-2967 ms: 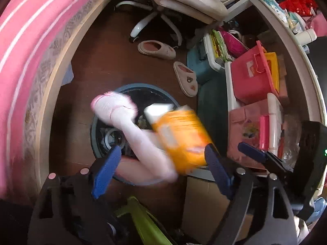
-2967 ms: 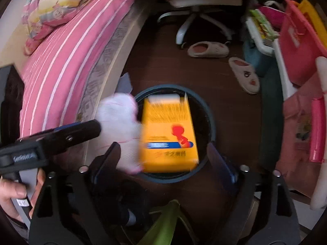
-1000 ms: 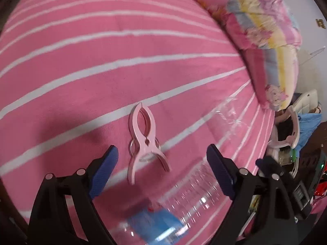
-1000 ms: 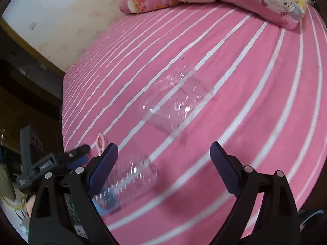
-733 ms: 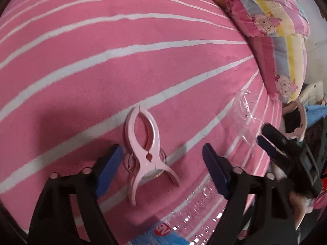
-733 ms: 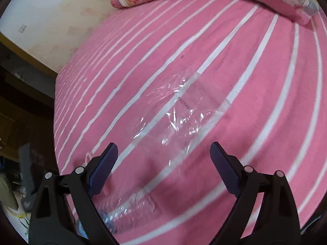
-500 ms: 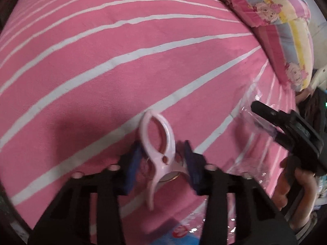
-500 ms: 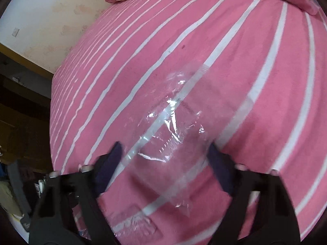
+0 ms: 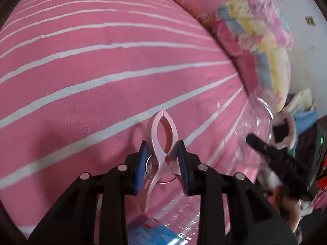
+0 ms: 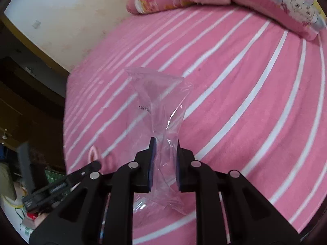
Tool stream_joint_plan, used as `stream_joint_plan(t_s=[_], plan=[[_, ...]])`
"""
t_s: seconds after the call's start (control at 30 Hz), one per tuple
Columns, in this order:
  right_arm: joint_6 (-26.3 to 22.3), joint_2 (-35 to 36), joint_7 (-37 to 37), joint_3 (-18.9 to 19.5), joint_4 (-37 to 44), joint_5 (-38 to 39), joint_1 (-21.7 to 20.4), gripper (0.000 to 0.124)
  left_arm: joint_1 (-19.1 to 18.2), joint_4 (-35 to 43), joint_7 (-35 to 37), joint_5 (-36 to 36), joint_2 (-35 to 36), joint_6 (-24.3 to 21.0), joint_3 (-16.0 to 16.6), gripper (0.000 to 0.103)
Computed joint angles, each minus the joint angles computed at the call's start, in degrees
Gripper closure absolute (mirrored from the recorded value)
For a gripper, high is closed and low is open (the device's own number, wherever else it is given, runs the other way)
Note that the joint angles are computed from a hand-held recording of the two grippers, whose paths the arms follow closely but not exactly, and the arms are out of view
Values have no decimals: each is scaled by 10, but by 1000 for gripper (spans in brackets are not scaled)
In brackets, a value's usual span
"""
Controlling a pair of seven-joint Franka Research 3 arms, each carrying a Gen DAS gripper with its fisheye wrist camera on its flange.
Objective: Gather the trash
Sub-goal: 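Carry pink peg and plastic bag over the dark blue bin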
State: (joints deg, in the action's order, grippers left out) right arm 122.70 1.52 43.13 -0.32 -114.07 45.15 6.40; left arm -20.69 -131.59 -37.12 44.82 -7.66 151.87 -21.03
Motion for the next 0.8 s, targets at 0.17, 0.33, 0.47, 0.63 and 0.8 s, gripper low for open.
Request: stream_joint_plan(t_s=[0.17,0.33,0.47,0.63,0.8], plan=[[-60,-72,-38,-19,-32,29,-11,107,2,-3,-127,72,-38,-13,-34,75],[-116,-133,-53,-44,-63,39,-18,107,-24,31,-160,78,-37,-58,-59,75],[-145,-181,-61,-63,-85,38,-27,107,-55,87,-162,81,-16,-112,-74,75],[-200,-226,-69,-103,-93,31,-53,107,-100,190,-134,100,42,-173,-79,75],[-255,-251,-85,-146,-78,26,-91,107,-160,307,-106,132,120,-228,-72,75]])
